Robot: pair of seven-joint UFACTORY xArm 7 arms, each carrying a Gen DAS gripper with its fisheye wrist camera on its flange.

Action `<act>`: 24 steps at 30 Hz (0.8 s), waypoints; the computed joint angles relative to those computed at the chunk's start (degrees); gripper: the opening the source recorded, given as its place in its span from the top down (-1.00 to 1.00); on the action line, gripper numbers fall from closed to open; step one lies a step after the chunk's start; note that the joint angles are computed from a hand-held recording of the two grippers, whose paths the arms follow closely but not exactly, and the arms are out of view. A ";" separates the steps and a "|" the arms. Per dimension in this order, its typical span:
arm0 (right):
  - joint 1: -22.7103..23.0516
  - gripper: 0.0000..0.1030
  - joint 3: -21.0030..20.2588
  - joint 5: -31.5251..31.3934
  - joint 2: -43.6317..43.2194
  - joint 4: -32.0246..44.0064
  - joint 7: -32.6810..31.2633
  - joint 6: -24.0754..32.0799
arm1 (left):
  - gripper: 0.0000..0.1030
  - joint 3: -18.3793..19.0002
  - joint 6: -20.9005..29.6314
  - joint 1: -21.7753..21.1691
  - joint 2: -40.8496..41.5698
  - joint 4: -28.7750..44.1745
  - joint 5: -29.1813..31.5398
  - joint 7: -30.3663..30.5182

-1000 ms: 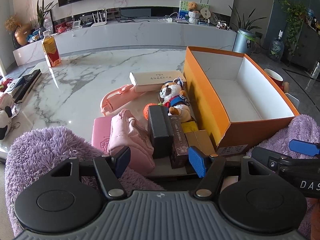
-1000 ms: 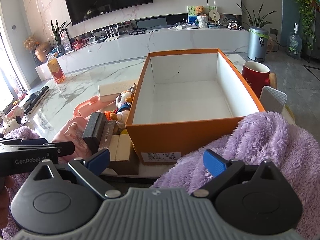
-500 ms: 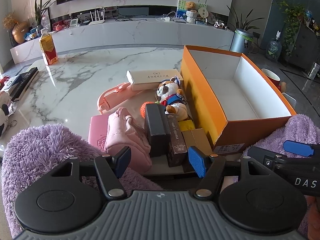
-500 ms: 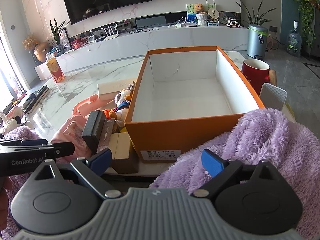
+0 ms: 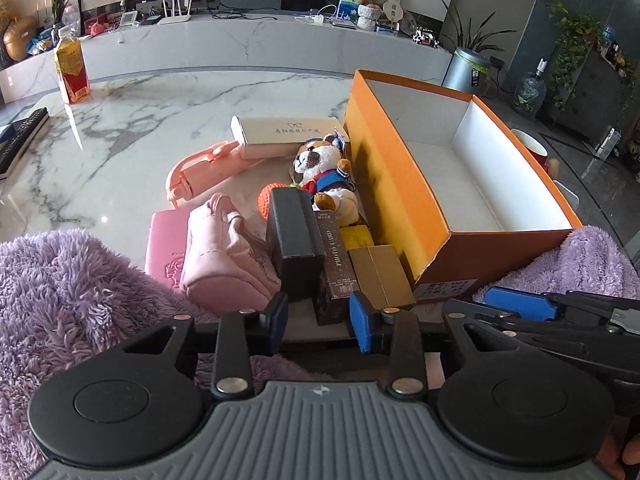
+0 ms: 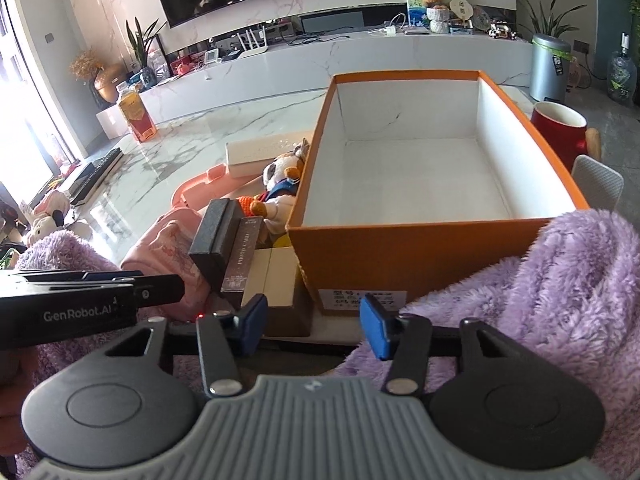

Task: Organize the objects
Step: 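Move both tools toward the pink wallet and pink bag beside the box, then grasp the pink card wallet with the left tool while the right tool grasps the pink bag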

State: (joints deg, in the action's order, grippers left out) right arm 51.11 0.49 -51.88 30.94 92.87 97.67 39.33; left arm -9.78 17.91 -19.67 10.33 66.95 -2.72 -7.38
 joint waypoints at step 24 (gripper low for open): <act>-3.60 0.40 -0.51 24.62 25.71 39.51 -38.20 -1.32 | 0.13 3.98 13.90 5.14 10.49 19.23 2.23 0.27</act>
